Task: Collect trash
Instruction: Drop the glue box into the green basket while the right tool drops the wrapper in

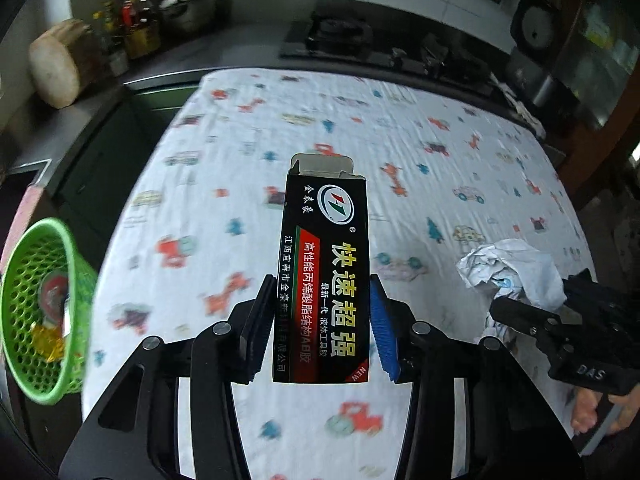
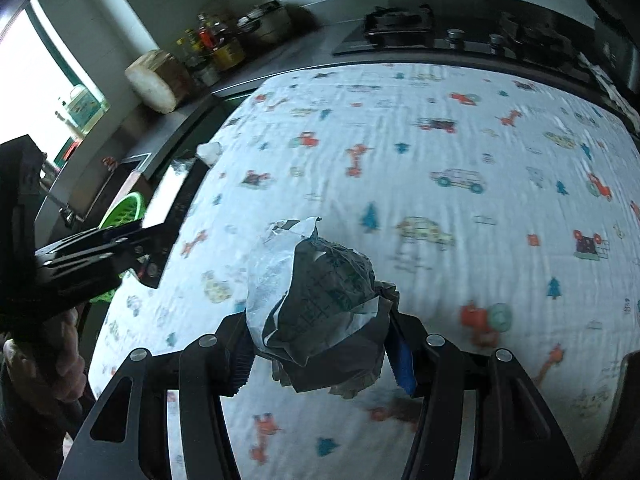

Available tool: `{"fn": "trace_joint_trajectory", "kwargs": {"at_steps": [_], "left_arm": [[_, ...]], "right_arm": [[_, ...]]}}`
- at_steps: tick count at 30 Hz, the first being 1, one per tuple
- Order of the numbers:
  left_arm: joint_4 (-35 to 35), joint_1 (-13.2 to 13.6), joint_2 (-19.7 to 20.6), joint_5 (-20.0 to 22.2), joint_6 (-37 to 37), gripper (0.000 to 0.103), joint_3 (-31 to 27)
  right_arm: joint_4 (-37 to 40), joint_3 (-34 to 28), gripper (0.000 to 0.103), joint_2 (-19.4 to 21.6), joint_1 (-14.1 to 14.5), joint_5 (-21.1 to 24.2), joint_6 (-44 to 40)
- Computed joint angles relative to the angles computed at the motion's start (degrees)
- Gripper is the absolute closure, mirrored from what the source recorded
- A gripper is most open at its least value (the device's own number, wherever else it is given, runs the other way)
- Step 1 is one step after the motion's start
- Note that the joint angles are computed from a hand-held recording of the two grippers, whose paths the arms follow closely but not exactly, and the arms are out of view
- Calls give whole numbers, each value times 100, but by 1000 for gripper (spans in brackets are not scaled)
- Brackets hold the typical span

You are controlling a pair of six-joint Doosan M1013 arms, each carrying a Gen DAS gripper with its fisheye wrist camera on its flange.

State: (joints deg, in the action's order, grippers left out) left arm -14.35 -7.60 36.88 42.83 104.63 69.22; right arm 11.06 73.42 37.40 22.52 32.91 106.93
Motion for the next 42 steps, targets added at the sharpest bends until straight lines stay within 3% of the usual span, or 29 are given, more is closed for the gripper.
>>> {"fn": "trace_joint_trajectory", "kwargs": {"at_steps": [8, 16, 22, 31, 42], "left_arm": [[126, 429, -405, -471, -103, 58, 482], [646, 902, -439, -711, -662, 58, 556], [1104, 1258, -208, -562, -1261, 58, 307], [1160, 1728, 230, -112, -1591, 58, -228], [1109, 1951, 440, 16, -1739, 55, -357]], "right_arm": [[19, -318, 49, 126, 249, 112, -149], [-29, -816, 49, 362, 474, 353, -189], [-115, -1260, 49, 588, 605, 641, -205], [-198, -2184, 49, 1057, 773, 1191, -250], [45, -3569, 49, 1775, 972, 1849, -521]]}}
